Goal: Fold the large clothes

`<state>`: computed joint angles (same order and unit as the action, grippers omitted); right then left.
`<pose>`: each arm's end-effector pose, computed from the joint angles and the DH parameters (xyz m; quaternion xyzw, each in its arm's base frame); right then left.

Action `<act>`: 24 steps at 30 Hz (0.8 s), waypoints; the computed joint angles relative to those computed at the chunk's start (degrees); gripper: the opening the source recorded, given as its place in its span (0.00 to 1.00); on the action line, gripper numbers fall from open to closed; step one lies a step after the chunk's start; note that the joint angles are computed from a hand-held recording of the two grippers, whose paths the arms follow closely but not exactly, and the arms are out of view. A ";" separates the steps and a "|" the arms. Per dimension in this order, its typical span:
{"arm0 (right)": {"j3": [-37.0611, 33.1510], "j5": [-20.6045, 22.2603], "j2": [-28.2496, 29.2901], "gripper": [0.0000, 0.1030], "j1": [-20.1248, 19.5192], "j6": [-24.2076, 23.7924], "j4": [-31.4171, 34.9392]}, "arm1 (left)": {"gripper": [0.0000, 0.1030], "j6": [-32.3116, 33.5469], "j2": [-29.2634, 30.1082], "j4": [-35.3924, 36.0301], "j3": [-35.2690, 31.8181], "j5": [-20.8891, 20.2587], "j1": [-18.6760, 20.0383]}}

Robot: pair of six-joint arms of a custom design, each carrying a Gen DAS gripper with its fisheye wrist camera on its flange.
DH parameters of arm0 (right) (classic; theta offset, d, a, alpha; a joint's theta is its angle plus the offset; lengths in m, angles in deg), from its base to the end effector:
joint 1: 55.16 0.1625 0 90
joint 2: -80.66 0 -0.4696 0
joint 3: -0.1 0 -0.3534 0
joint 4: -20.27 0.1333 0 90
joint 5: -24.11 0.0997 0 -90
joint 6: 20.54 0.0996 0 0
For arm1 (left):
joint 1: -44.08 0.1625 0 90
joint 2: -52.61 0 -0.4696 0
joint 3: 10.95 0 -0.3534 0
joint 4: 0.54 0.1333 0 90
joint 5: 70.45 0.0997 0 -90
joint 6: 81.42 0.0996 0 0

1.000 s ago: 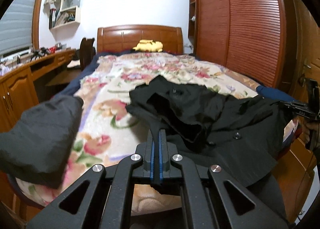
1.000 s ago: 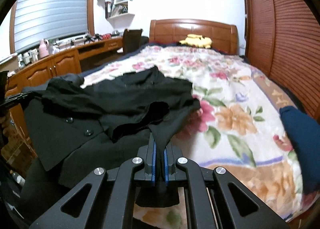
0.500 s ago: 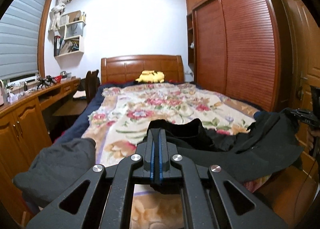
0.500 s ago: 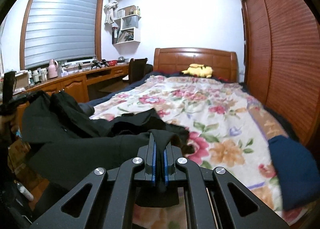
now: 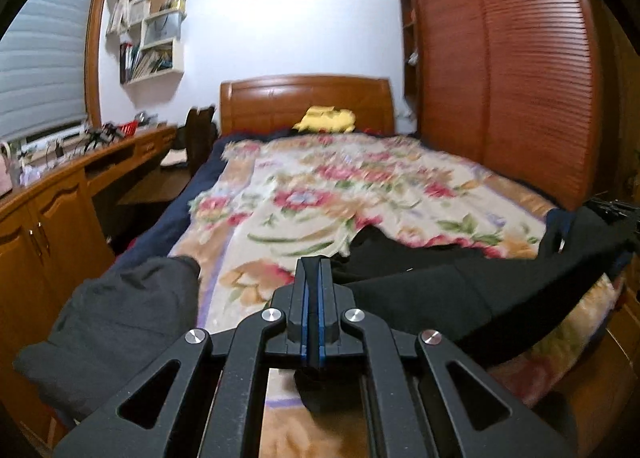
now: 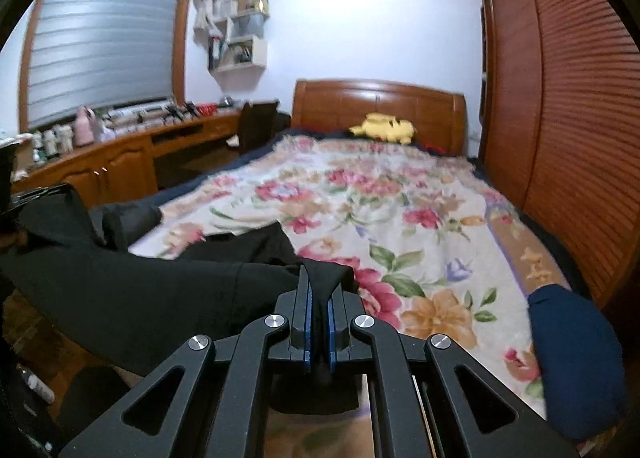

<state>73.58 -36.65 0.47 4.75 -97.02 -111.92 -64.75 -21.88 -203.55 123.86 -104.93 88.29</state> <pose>-0.1243 -0.5775 0.6845 0.4430 -0.7685 0.4236 0.1837 -0.1407 -0.4374 0.3531 0.2344 0.7853 -0.4850 0.3053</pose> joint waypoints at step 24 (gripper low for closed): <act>-24.44 -24.39 26.22 0.05 14.03 10.53 -3.98 | 0.04 3.58 21.56 12.66 -28.61 -4.59 19.44</act>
<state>49.14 -61.04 26.69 18.78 -86.49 -115.90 -61.17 -0.32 -190.89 95.24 -109.52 107.73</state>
